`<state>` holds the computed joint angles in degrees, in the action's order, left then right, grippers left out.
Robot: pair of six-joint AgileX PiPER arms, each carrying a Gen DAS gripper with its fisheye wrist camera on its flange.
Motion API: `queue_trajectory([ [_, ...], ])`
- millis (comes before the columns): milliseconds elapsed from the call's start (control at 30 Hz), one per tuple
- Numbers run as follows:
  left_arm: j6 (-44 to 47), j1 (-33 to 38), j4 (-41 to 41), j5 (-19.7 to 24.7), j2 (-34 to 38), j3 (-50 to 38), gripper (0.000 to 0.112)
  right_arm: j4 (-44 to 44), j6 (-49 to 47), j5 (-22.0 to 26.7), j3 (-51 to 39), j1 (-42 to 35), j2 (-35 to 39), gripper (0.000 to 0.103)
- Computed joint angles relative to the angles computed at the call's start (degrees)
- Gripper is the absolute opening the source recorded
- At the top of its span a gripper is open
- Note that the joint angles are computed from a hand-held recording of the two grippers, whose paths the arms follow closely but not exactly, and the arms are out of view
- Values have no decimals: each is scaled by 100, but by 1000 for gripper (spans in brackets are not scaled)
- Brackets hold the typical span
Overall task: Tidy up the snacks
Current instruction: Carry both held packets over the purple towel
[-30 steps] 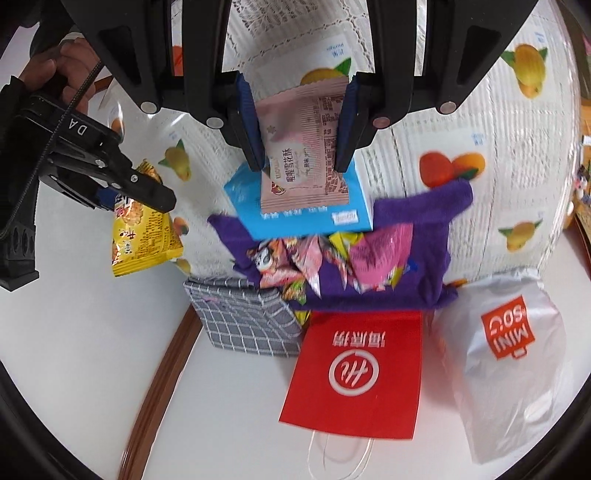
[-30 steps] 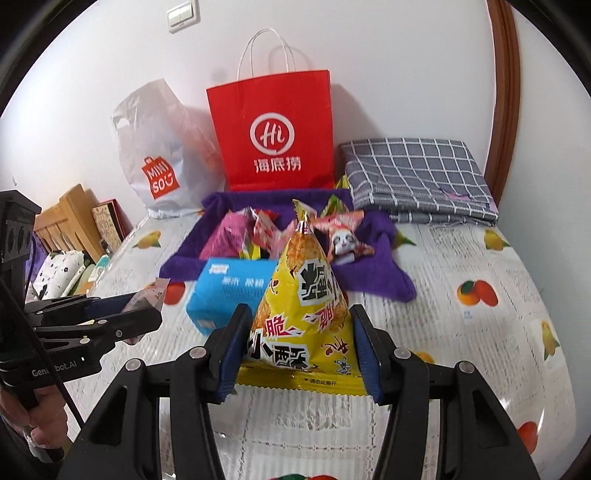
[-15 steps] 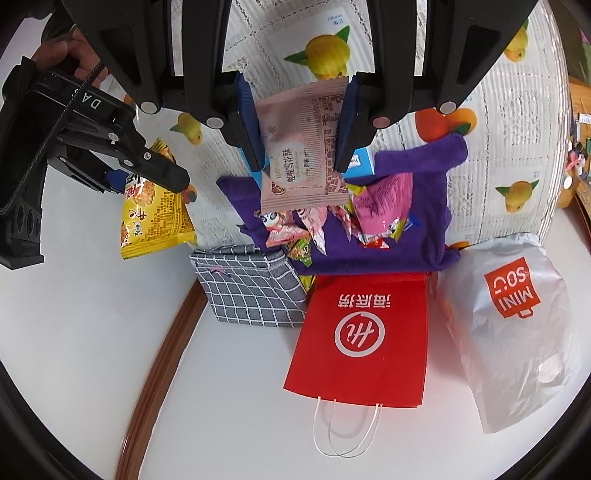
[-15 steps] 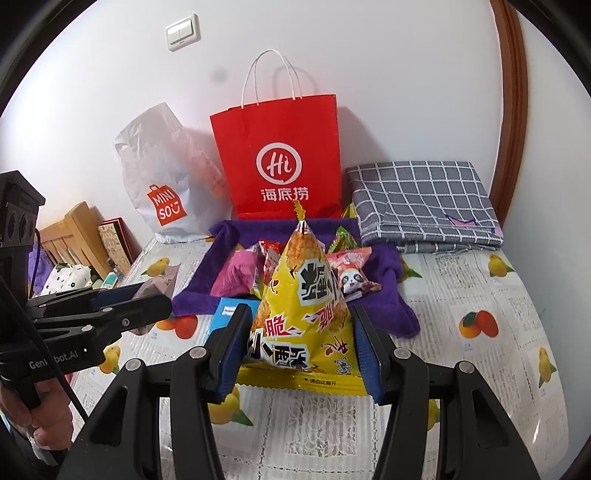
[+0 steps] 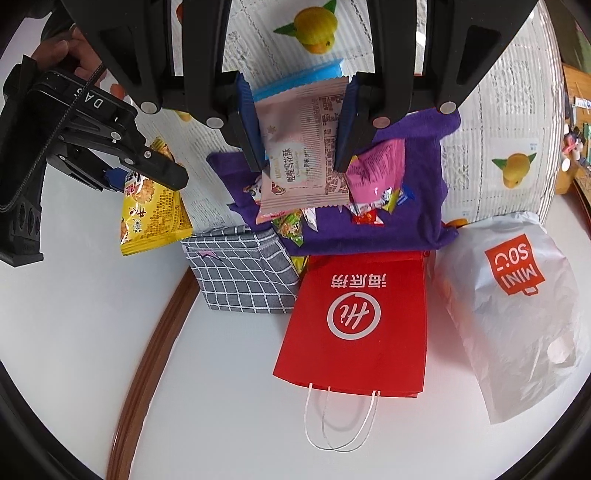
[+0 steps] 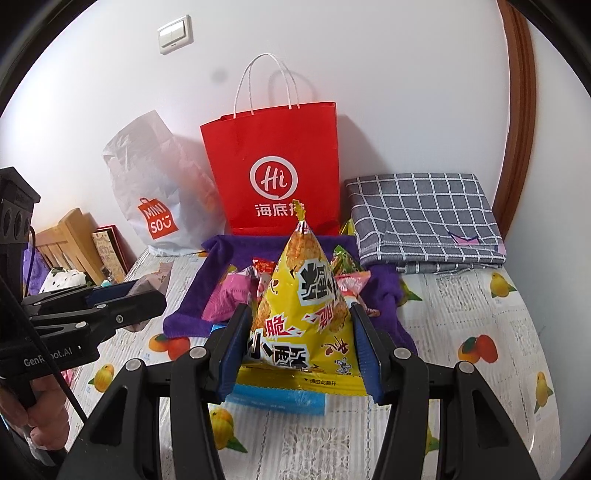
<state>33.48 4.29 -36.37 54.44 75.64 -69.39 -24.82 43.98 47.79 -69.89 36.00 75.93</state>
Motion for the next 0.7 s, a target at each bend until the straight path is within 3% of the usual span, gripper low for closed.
queue_trajectory([
  [700,-338,-180,178,-291,1313,-1183,36,790,-1125,-687,-753,-946,1133,53],
])
